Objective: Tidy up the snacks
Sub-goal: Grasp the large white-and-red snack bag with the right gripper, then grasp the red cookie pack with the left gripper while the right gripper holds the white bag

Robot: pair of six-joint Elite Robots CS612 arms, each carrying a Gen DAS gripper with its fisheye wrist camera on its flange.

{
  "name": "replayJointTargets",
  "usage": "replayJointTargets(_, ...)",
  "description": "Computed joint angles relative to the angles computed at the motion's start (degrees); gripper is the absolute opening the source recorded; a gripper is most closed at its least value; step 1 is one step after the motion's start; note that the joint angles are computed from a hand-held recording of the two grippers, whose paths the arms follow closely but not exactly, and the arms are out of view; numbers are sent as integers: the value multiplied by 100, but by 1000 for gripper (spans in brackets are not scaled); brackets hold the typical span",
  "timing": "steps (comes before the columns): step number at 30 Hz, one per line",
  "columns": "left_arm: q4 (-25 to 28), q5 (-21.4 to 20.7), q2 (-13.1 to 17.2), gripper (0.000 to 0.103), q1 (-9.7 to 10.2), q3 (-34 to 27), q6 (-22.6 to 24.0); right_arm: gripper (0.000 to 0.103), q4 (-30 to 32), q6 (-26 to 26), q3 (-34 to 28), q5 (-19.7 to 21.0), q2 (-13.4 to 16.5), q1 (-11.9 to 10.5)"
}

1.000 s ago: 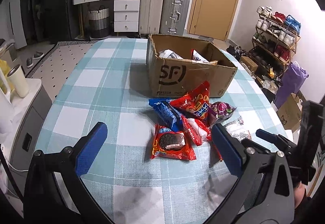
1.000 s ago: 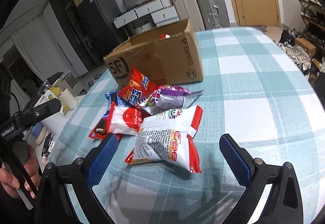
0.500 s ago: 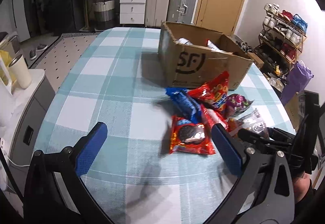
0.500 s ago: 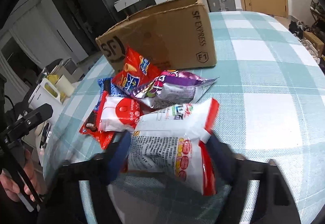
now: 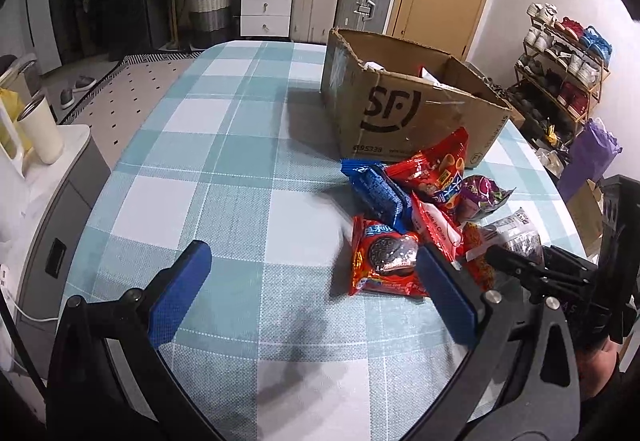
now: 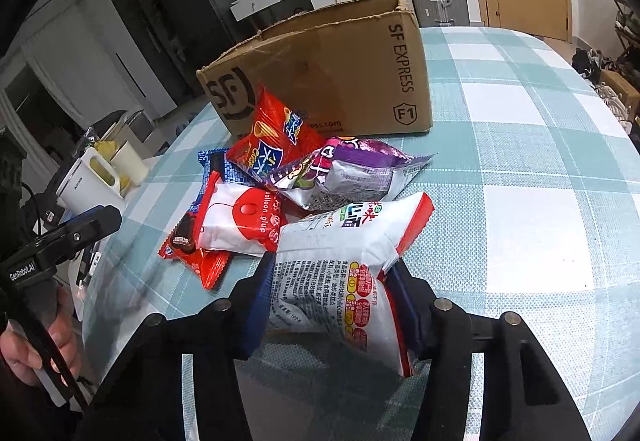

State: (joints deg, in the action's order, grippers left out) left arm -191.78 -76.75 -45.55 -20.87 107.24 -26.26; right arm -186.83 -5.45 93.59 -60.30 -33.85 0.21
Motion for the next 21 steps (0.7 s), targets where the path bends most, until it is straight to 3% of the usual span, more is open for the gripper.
replayJointTargets(21, 590, -221, 246, 102, -87, -332, 319, 54, -500, 260, 217, 220, -60, -160)
